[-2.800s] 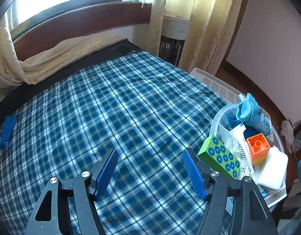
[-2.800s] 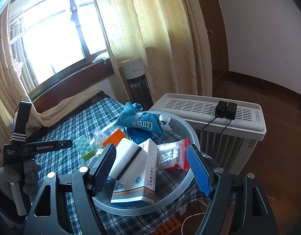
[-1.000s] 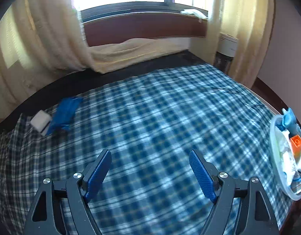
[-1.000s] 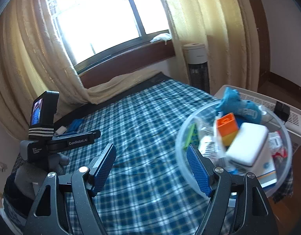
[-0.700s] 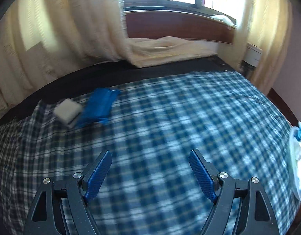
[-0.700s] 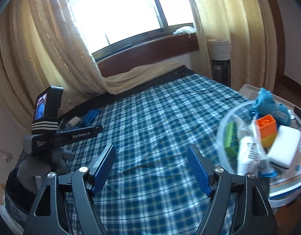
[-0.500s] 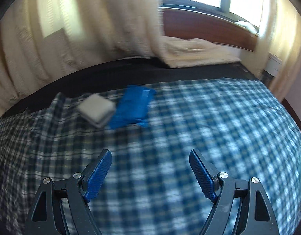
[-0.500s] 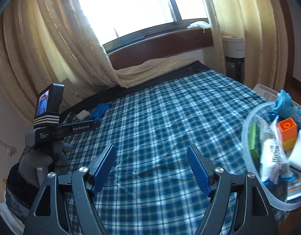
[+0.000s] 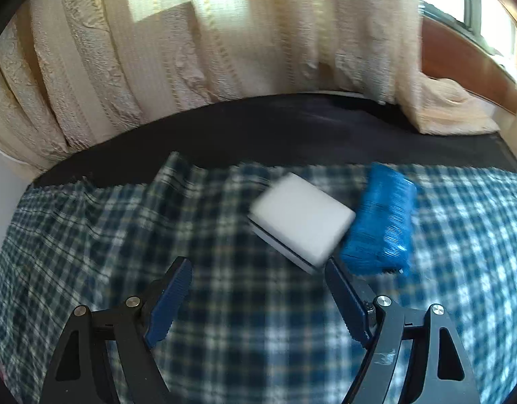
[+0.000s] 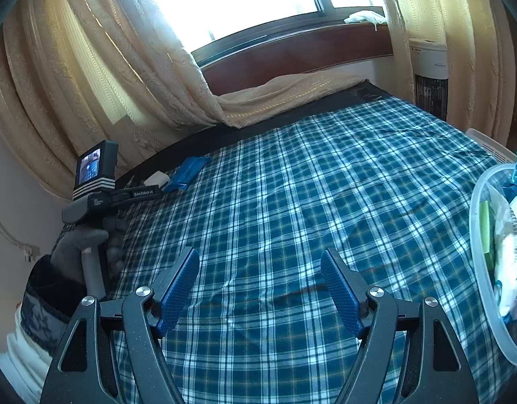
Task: Organize objects
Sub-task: 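Move both grippers toward the white block and blue wrapped packet, then grasp the white block with the left gripper while the right approaches the blue packet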
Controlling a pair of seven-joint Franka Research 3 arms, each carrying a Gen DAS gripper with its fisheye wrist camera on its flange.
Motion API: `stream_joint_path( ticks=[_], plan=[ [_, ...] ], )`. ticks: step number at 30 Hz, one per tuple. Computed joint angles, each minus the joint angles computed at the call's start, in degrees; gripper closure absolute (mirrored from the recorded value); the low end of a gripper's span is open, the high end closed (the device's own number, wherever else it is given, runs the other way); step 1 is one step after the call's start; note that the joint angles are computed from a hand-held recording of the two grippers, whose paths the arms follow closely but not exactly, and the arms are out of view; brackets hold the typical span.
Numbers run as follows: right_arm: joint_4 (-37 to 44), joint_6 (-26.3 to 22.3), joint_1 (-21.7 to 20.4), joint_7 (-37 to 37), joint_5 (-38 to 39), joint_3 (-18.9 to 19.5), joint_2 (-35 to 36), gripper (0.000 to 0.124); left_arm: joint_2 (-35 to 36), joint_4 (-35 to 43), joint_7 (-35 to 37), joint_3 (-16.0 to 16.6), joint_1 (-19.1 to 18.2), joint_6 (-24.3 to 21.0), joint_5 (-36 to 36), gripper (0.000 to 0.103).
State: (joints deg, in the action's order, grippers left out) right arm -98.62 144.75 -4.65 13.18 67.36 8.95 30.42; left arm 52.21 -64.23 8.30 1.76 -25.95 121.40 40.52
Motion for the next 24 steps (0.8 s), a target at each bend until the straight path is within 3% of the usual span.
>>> stream_joint_path(
  ticks=[13,18,24],
  plan=[
    [1.4,0.3,1.4,3.4,-4.2,0.3,1.4,0.048,0.9,-0.4,2.2,0.2,2.8,6.0,-1.1,0.018],
    [1.5,1.1,1.8,4.3,-5.2,0.6,1.6,0.048,-0.7,-4.0,1.6,0.4,4.1,11.1,-1.3,0.019],
    [1.7,2.1,2.7,5.8,-6.9,1.0,2.1,0.048,-0.8,-5.6,0.9,1.2,4.3,15.1,-0.5,0.032]
  ],
)
